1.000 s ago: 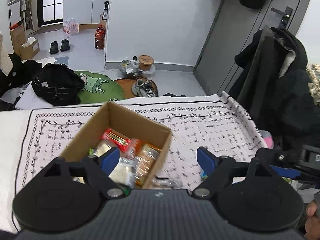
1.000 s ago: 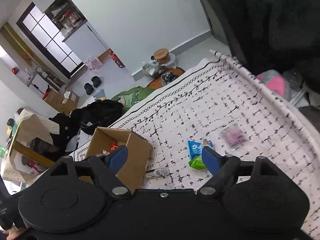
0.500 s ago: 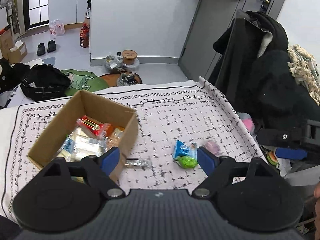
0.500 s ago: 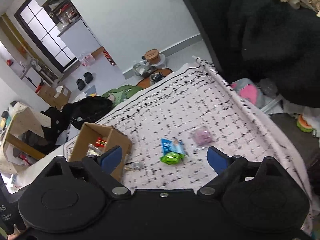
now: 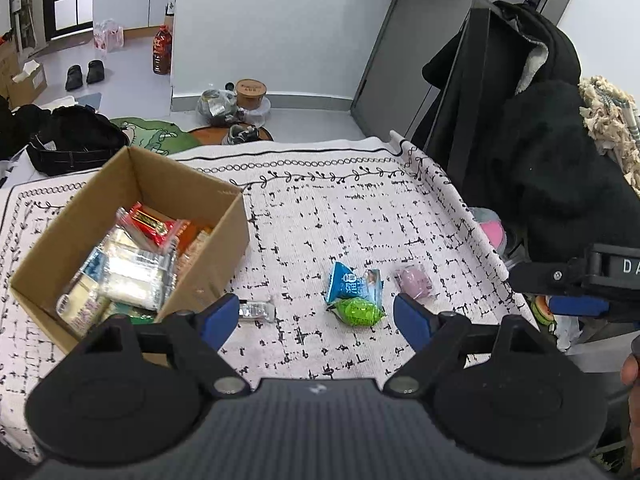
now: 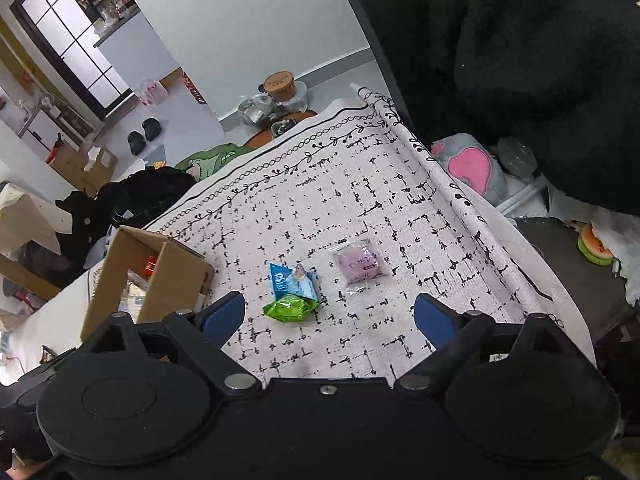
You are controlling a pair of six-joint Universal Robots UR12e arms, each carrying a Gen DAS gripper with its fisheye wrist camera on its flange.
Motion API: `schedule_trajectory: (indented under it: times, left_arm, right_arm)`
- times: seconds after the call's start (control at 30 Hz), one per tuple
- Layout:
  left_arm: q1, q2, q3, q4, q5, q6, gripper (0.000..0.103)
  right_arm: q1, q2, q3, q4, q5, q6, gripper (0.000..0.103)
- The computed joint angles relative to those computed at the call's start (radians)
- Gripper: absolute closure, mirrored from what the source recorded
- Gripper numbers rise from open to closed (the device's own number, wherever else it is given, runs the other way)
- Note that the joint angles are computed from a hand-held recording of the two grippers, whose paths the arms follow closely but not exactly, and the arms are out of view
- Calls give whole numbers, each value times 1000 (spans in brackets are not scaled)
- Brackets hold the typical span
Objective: Organize snacks
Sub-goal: 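Move both grippers back over the green and pink snacks, then grasp the green candy with the left gripper while the right grasps the pink cake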
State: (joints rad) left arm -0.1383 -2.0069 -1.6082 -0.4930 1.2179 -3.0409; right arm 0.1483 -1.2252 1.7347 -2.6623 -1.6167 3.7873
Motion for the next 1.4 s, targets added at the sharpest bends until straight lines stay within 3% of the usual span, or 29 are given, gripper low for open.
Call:
schedule_trajectory:
  times: [0.17,0.53,0.7,1.0,1.17,1.4]
  left_arm:
    - [-8,-14,-3,24,-3,-14,20]
    - [-38,-73,31,-14,2,-18,23]
    - [-49,-105,55,-32,-5,-14,25]
    - [-66,-157,95,-86,-2,-24,44]
    - [-72,-172,104,-98,8,-30,66]
    - [-69,-179,115,-99,-4,-46,69]
  right_arm:
    - [-8,26,-6,2,13,6,17]
    - [-29,74,-13,-22,25,-10,22]
    - [-30,95,-26,-10,-14,-25,22]
    - [-51,137,-47,19,40,-46,25]
    - [-57,157,-57,15,62,-62,28]
    - [-50,183,-79,12,37,-128,29]
